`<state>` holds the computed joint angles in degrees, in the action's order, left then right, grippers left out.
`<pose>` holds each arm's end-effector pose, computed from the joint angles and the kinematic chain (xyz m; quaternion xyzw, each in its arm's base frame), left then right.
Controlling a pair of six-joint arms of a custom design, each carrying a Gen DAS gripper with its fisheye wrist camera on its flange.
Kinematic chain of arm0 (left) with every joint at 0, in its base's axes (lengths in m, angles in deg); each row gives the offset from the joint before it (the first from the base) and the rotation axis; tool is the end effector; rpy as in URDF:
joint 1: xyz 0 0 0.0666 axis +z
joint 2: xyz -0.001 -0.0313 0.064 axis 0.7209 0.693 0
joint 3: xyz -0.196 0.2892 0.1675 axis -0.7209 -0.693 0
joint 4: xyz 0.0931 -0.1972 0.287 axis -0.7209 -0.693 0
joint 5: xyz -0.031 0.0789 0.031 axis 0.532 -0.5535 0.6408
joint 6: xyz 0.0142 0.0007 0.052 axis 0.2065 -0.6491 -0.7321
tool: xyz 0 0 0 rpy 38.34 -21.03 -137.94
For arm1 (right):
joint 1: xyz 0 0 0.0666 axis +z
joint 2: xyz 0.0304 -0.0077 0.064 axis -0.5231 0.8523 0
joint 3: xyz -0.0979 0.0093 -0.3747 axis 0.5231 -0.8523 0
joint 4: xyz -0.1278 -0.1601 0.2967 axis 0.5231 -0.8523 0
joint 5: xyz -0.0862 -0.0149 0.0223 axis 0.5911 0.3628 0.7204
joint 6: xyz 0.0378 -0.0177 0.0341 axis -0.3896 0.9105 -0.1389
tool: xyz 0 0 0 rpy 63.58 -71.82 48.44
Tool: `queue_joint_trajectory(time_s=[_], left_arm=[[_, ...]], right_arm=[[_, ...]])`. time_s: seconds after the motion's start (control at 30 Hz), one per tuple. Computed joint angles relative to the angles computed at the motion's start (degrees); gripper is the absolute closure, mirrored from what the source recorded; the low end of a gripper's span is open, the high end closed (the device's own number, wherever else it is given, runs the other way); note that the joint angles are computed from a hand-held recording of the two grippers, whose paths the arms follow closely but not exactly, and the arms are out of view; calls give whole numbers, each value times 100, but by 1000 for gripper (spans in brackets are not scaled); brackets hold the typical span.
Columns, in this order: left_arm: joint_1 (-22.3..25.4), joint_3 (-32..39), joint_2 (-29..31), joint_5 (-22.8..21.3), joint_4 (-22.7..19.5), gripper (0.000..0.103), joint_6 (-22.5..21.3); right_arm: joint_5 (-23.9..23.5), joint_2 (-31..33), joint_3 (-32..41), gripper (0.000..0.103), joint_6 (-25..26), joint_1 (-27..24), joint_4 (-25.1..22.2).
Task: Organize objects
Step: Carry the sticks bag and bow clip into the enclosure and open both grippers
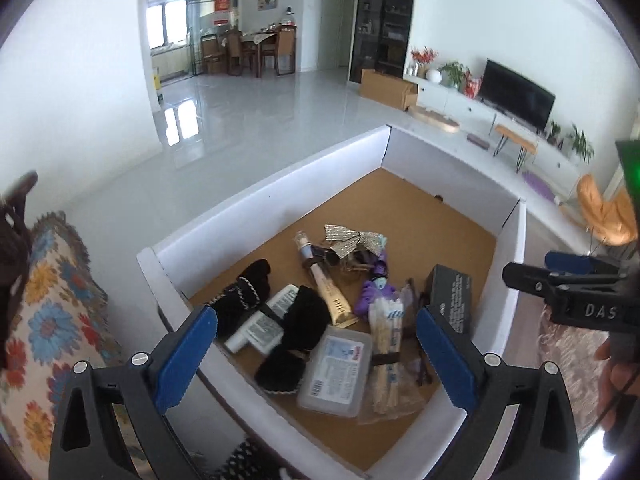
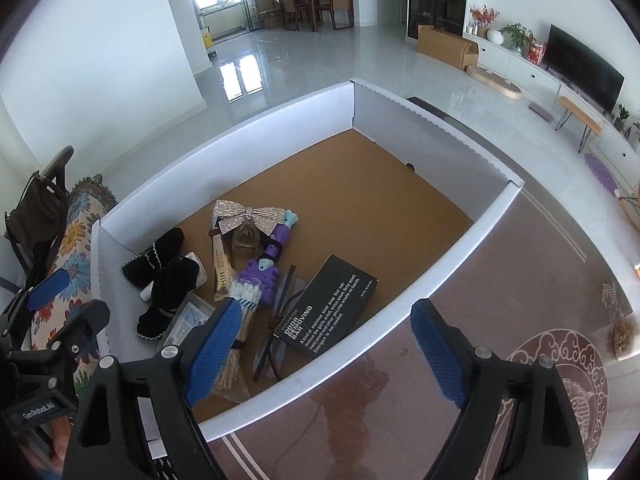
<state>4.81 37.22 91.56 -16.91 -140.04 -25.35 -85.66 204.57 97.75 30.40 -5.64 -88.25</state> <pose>0.4611 -0.3792 0.3762 -0.1572 0.9207 0.0428 0.3547 0.5786 0.2853 0.4435 -0.2600 0.9260 0.1113 0.2500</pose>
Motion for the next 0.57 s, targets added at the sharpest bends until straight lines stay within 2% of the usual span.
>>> queue_joint_trajectory(time_s=[0.07, 0.2, 0.37, 0.47, 0.57], left_arm=[[-17, 42, 29, -88, -71, 2, -96], [-14, -50, -15, -86, 64, 2, -79], [98, -145, -73, 332, 183, 1, 86], [127, -404, -214, 484, 537, 1, 189], [51, -383, -182, 241, 567, 1, 144]], right_arm=[[-34, -4, -27, 16, -14, 25, 34], [-70, -20, -95, 16, 9, 69, 89], [-19, -57, -199, 16, 2, 106, 223], [-11, -82, -255, 16, 8, 118, 297], [-19, -72, -282, 16, -19, 122, 364]])
